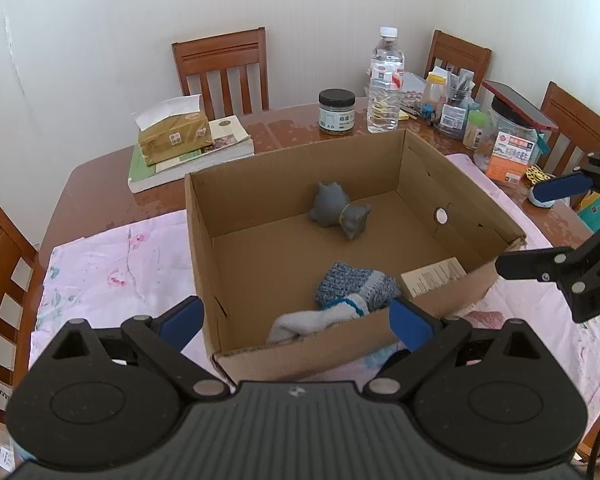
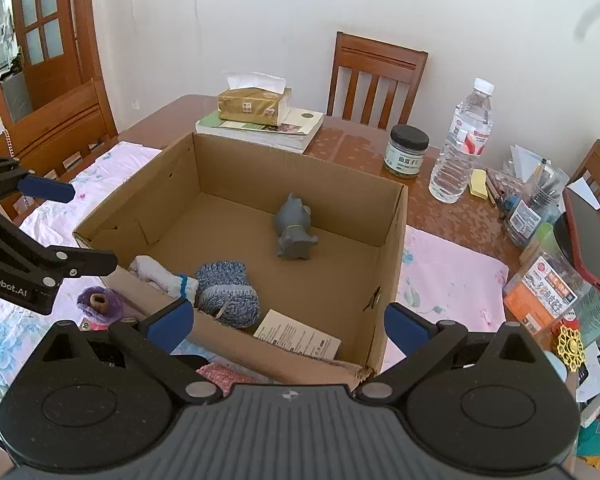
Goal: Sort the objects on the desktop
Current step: 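Withdraw both tools from the box toward the remaining items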
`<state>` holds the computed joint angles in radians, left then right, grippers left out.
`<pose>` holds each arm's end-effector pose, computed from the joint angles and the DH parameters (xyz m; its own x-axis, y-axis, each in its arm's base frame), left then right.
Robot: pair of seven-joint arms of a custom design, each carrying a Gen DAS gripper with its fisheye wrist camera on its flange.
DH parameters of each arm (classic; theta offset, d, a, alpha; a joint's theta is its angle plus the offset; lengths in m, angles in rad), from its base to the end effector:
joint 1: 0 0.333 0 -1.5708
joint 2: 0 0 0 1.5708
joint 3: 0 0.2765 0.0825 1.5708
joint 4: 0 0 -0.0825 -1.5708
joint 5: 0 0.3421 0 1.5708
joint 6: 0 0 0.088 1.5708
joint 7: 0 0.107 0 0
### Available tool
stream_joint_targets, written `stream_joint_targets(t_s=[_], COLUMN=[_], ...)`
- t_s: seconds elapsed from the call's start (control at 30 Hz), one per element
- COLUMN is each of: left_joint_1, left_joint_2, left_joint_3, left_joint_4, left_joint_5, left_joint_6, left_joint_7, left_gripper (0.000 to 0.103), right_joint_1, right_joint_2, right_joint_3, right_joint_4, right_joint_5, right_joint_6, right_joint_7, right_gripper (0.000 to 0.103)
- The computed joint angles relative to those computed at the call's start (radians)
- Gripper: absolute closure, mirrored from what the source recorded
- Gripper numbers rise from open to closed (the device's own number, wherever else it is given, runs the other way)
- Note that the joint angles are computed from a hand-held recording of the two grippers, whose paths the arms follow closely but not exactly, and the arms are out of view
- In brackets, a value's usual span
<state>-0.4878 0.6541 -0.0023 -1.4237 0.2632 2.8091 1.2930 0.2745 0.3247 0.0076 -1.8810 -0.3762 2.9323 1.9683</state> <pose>0.6198 -0.3444 0.3859 -0.3993 -0.9158 -0.0420 -0.6626 0.3200 -0.6772 0.5939 0.1961 0.4072 0.2072 -0.9777 0.0345 -0.7155 -0.1755 -0.6762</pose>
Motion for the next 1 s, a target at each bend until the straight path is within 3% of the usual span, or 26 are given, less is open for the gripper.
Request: stream_joint_targets(t_s=[0.2,0.47,0.77,1.0], left_joint_1=[-0.015,0.012,0.022,-0.009], left_joint_2=[-0.056,-0.116,-0.114,-0.067], left_joint_3=[0.016,-0.021,-0.046,-0.027], left_joint_4=[-0.091,-0.199,-0.238,-0.218], left_joint_5=[0.027,0.016,-0.02,-0.016], left_joint_6=[0.026,0.026,0.013,0.023], left_joint_7=[-0.029,-0.017,-0.029,-0.048], left_gripper=[0.004,0.004,0.004,0.004], right_joint_1=[0.024,0.047,0.027,0.021], right_joint_2=[-0.037,-0.087,-0.116,-0.125], right_joint_3=[-0.023,-0.045,-0.017,-0.009], right_joint_4=[-0.048,-0.104,-0.153,-0.178], right_joint_5=[-0.04,-0.142,-0.15,-0.142], right_joint_6=[0.01,0.005,-0.023,-0.042], right_joint_7=[0.058,0.177,0.23,0.246], right_gripper=[0.0,0.0,0.0,0.0])
